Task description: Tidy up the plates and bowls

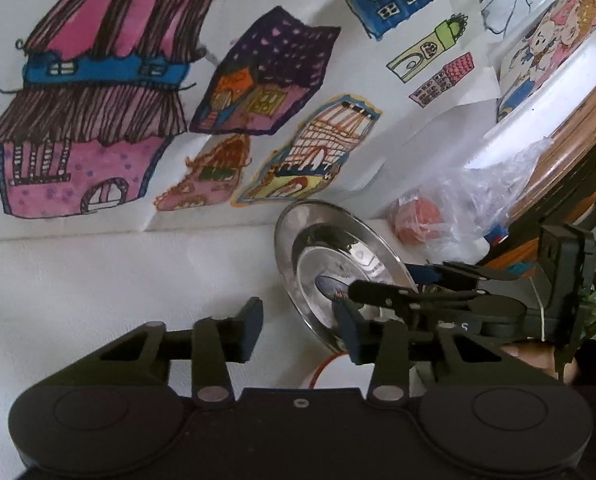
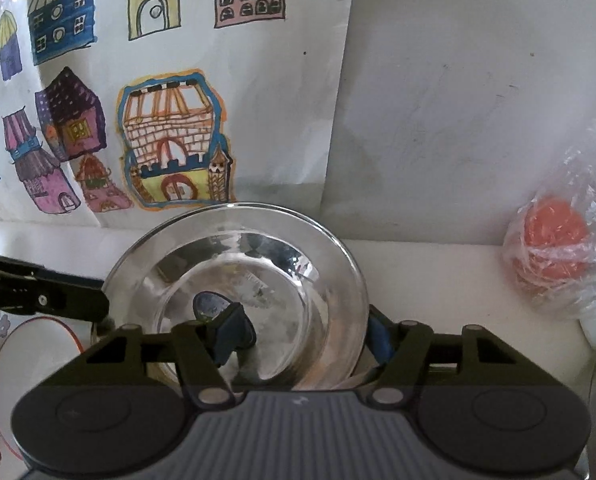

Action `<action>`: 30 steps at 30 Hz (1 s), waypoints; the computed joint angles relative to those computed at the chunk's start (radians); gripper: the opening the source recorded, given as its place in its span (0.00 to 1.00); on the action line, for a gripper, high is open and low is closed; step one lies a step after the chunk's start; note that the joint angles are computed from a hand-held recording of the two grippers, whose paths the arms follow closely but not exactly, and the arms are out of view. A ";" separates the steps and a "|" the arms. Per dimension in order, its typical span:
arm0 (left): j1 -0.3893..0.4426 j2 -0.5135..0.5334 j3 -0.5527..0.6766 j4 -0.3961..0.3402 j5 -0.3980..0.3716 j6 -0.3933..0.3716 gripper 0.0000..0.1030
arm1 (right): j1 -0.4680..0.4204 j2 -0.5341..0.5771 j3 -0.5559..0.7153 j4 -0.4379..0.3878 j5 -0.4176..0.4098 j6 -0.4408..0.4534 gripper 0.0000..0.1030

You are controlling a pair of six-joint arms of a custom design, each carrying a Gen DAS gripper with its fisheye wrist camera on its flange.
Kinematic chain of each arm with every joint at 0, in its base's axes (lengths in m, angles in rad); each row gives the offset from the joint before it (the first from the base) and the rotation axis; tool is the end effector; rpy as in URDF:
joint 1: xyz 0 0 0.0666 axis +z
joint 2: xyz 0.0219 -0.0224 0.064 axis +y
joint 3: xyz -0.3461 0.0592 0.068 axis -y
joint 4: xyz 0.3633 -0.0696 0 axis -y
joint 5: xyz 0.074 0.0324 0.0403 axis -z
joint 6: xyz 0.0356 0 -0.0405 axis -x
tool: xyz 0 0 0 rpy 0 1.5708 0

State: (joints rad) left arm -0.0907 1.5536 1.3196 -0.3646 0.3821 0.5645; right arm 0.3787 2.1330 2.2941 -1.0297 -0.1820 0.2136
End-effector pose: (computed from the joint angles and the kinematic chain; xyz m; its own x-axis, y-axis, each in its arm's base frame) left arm 0.5222 -0.0612 0.3331 -0.6832 -0.4363 -0.5855 0.0300 0.7844 -0.6195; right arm 0.6415 0.2617 0.3621 -0.5931 -0.4604 -0.6605 -0.6119 0.7910 -0.0019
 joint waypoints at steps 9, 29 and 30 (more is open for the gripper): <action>0.012 0.015 0.002 0.003 0.053 0.036 0.13 | -0.005 -0.004 -0.005 0.023 -0.003 -0.078 0.40; 0.041 -0.029 -0.055 0.064 0.082 0.146 0.12 | 0.005 -0.022 -0.018 0.032 0.010 -0.217 0.29; 0.043 -0.030 -0.058 0.070 0.083 0.155 0.12 | 0.006 -0.027 -0.019 0.026 0.014 -0.225 0.29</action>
State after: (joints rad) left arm -0.0481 1.5233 1.2612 -0.2946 0.4655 0.7190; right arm 0.3848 2.1055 2.2755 -1.0036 -0.1678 -0.0110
